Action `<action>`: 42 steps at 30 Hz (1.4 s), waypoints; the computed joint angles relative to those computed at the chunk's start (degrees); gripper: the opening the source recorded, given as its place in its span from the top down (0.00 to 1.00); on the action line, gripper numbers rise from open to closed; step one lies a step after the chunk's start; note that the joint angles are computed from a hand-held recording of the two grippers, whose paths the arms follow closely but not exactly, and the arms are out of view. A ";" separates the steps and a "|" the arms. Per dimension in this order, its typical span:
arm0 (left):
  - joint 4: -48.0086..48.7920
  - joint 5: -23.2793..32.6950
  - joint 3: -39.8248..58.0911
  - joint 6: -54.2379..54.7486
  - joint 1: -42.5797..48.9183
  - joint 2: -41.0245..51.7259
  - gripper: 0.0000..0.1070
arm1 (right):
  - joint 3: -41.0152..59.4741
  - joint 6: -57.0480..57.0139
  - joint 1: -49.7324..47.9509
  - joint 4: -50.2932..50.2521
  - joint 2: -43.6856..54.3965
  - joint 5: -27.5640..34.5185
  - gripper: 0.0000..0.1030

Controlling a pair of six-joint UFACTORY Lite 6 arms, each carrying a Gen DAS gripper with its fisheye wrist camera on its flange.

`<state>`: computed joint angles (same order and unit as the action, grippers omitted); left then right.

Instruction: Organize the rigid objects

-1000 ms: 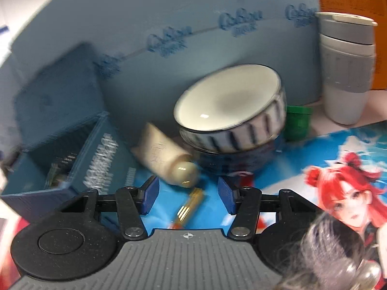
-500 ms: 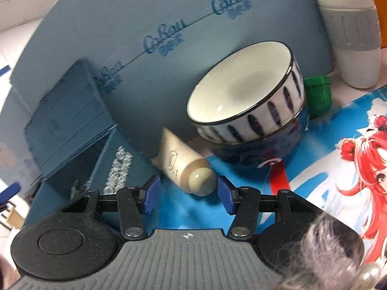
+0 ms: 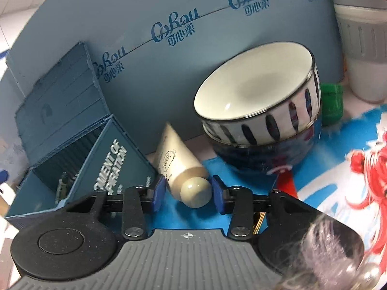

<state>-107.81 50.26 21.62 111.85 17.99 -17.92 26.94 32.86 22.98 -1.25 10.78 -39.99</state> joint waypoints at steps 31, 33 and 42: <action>1.61 -3.15 -1.14 0.34 -4.54 -3.32 0.04 | -18.93 -49.42 58.57 102.79 -36.78 -6.95 0.55; 1.80 -2.92 -1.20 0.14 -4.36 -3.55 0.04 | -17.37 -49.82 65.64 108.23 -36.08 -16.15 0.38; 2.23 -2.48 -1.86 -0.40 -4.24 -4.95 0.04 | -16.89 -52.79 63.26 119.36 -28.92 -21.17 0.22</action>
<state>-105.58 47.79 19.76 111.45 13.75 -22.88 10.05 -19.92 86.25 118.11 -18.14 -61.16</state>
